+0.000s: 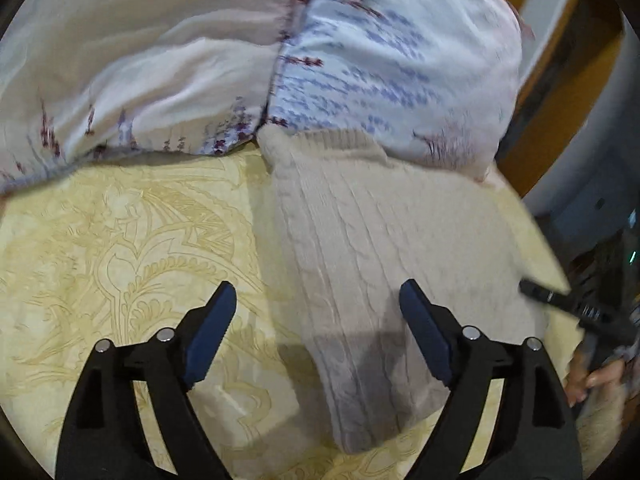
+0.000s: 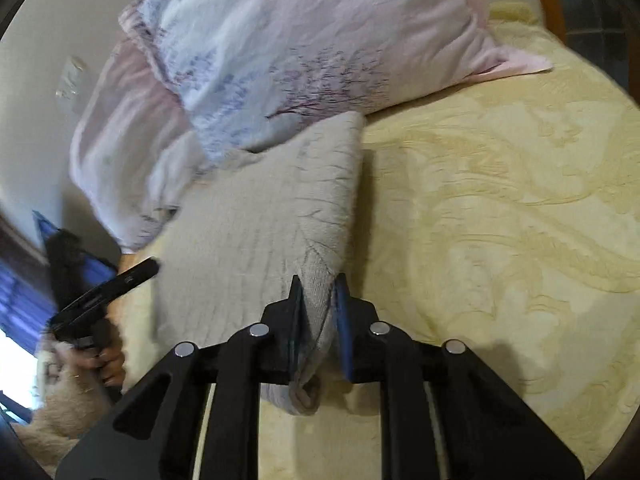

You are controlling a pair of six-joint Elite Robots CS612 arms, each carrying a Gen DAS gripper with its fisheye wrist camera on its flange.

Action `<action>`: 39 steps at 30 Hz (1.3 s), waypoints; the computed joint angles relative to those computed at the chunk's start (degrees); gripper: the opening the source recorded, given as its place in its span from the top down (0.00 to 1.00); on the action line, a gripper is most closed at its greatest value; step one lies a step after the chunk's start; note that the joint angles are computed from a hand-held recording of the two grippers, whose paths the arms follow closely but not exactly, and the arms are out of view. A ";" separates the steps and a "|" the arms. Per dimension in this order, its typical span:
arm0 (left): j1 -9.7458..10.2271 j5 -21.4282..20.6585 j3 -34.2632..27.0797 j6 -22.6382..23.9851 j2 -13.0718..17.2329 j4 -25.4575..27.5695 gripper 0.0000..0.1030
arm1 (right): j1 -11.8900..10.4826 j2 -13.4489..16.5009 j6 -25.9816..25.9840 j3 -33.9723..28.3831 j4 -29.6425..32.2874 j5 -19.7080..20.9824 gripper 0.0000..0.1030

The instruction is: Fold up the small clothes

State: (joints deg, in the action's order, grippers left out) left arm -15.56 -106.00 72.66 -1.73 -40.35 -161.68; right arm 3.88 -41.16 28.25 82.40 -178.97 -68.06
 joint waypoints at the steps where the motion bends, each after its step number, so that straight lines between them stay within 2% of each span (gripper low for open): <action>1: -0.22 1.31 0.82 0.88 -0.39 -0.81 0.16 | -0.05 0.21 1.28 -0.02 -0.61 -0.08 0.86; 5: -1.56 6.11 2.35 3.93 -1.02 -2.62 0.13 | -0.17 0.92 3.69 -0.91 0.42 -0.90 0.86; 10: -1.99 6.26 1.34 3.95 -0.26 -1.51 0.11 | -0.61 0.92 5.05 -0.76 0.55 1.05 0.84; 12: -2.03 6.40 1.26 4.13 -0.19 -1.42 0.09 | -0.96 0.78 6.17 -0.24 -0.56 2.35 0.76; 14: -1.99 6.55 0.99 4.26 -0.08 -0.95 0.07 | -1.13 0.76 7.40 -0.19 -1.37 2.53 0.52; 16: -1.92 6.22 0.59 4.12 0.11 -0.46 0.06 | -1.30 1.00 8.41 -0.54 -2.42 2.20 0.44; 19: -1.59 4.52 -0.42 3.54 0.50 1.18 0.03 | -1.91 1.95 10.58 -1.82 -3.04 4.51 0.43; 22: -0.36 -1.92 -3.16 0.07 1.78 4.46 0.03 | -2.33 3.05 11.73 -3.99 -0.70 6.69 0.43; 25: 0.56 -6.70 -5.63 -3.25 3.11 6.99 0.03 | -2.35 3.51 11.20 -5.11 1.02 7.15 0.43; 34: 1.19 -13.02 -10.04 -7.37 5.82 9.68 0.04 | -2.58 5.30 11.53 -8.32 3.70 9.90 0.43; 37: 1.28 -15.09 -11.68 -9.00 6.97 11.09 0.07 | -2.78 6.10 11.85 -9.31 4.73 11.87 0.35; 39: 1.41 -17.09 -12.94 -10.59 7.91 12.40 0.09 | -2.89 6.63 12.27 -9.70 3.95 13.59 0.35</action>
State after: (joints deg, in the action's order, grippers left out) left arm -14.15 -123.09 59.72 -12.32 -32.44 -149.28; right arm 0.99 -34.53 40.52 72.70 -175.02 -54.46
